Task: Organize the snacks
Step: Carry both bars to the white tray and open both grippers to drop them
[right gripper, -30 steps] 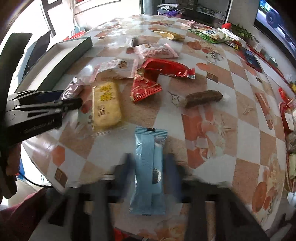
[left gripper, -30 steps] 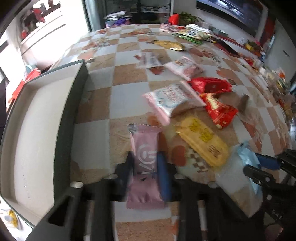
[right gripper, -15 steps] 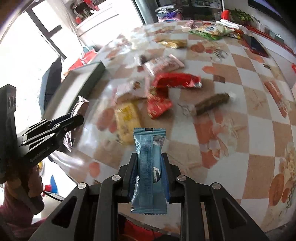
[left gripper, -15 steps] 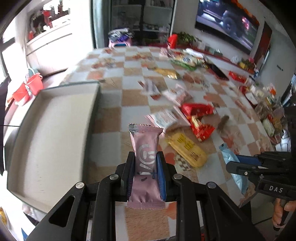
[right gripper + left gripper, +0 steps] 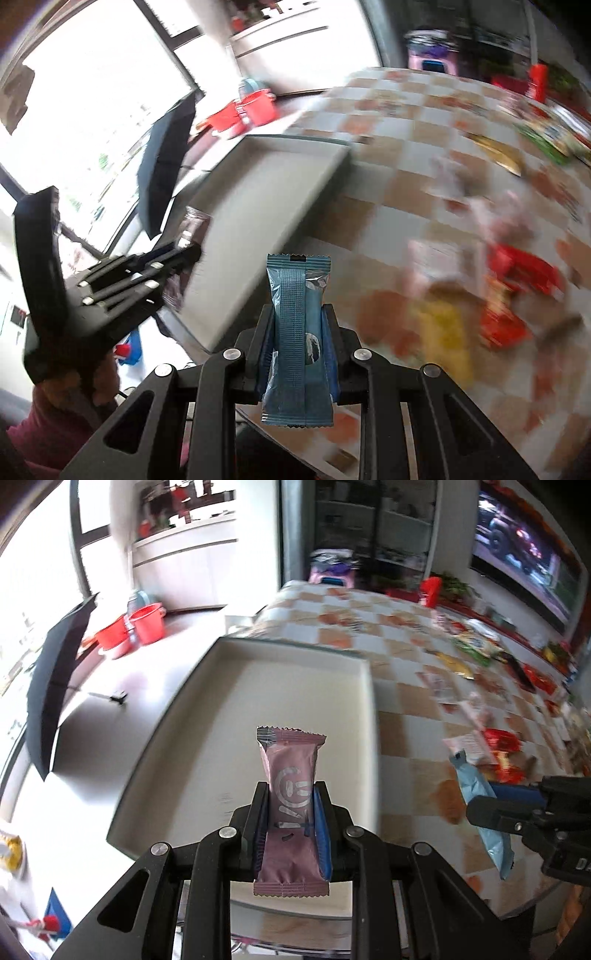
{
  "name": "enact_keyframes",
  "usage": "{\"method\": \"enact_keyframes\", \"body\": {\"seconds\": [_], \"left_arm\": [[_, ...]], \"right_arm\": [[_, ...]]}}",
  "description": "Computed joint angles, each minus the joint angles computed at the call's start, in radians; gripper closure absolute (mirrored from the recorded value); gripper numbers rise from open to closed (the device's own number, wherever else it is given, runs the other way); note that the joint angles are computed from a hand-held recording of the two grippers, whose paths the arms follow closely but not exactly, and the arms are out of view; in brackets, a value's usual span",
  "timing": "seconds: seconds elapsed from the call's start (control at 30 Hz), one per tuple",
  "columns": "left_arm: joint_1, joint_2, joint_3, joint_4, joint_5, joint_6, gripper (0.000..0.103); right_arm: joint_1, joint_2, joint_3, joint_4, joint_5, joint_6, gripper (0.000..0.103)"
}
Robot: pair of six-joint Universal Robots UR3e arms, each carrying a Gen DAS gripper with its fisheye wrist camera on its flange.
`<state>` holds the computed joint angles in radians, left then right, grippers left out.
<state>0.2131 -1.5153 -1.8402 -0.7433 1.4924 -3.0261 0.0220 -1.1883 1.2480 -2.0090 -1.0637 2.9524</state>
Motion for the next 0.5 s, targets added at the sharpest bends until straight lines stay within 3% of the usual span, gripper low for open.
{"method": "enact_keyframes", "body": {"seconds": [0.43, 0.5], "left_arm": [[0.115, -0.026, -0.073, 0.031, -0.002, 0.036, 0.077], [0.116, -0.026, -0.091, 0.049, -0.002, 0.042, 0.071]], "right_arm": [[0.182, 0.481, -0.703, 0.206, 0.037, 0.106, 0.077], [0.189, 0.555, -0.832, 0.277, 0.028, 0.101, 0.077]]}}
